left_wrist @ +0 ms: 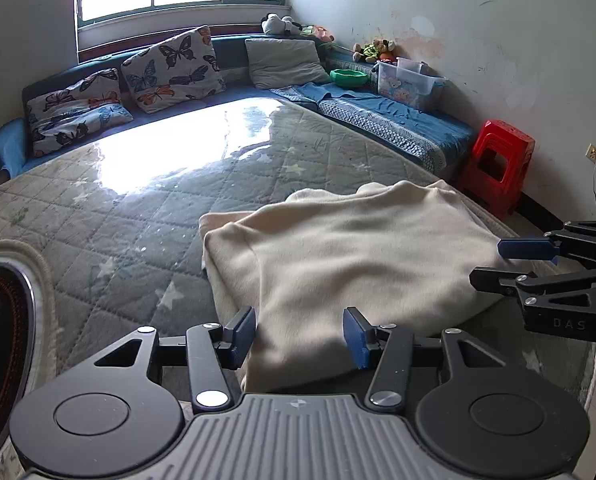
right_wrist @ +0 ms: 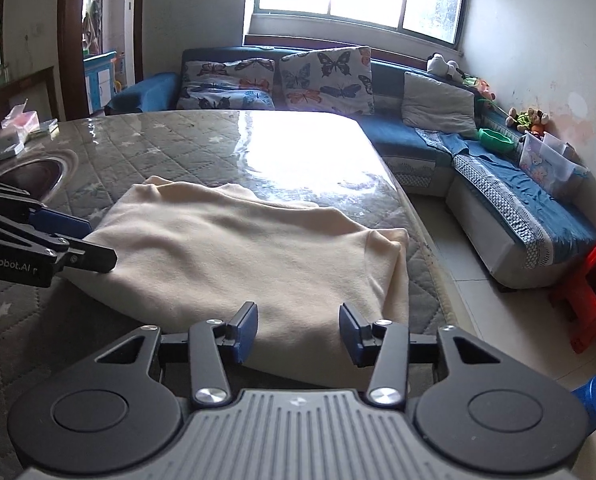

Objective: Fold clothes
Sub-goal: 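Open both grippers and smooth the folded sweatshirt flat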

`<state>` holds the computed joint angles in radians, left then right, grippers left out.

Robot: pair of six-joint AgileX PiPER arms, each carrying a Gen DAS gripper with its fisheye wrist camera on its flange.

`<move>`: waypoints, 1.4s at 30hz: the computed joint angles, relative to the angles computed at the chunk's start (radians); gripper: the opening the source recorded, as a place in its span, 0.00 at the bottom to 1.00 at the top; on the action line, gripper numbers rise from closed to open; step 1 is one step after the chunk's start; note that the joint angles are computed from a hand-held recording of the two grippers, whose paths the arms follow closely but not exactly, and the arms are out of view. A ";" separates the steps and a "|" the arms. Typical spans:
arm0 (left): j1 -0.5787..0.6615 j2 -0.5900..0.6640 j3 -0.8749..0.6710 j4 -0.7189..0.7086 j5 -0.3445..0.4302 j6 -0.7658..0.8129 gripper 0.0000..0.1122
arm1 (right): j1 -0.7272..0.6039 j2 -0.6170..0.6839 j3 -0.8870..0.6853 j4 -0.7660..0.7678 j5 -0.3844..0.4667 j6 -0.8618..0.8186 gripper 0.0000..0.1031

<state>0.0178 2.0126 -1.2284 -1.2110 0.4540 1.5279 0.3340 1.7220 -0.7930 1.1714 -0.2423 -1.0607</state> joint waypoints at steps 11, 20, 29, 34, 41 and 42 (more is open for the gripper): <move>0.002 -0.038 0.054 0.015 -0.014 -0.013 0.52 | 0.049 -0.005 0.020 0.055 -0.036 0.004 0.58; -0.009 -0.045 0.037 -0.057 -0.056 -0.023 0.52 | 0.052 0.015 -0.027 -0.034 -0.057 0.170 0.66; -0.028 0.010 0.015 -0.009 -0.096 -0.055 0.53 | 0.091 0.089 -0.035 -0.022 -0.104 0.139 0.73; -0.016 -0.018 0.046 -0.059 -0.081 0.005 0.58 | 0.091 0.050 -0.012 -0.005 -0.101 0.139 0.80; 0.007 -0.071 0.124 -0.184 -0.062 0.151 0.67 | 0.133 0.005 0.035 0.024 -0.139 0.154 0.88; 0.011 -0.078 0.136 -0.207 -0.060 0.176 0.70 | 0.141 0.001 0.040 0.035 -0.148 0.152 0.91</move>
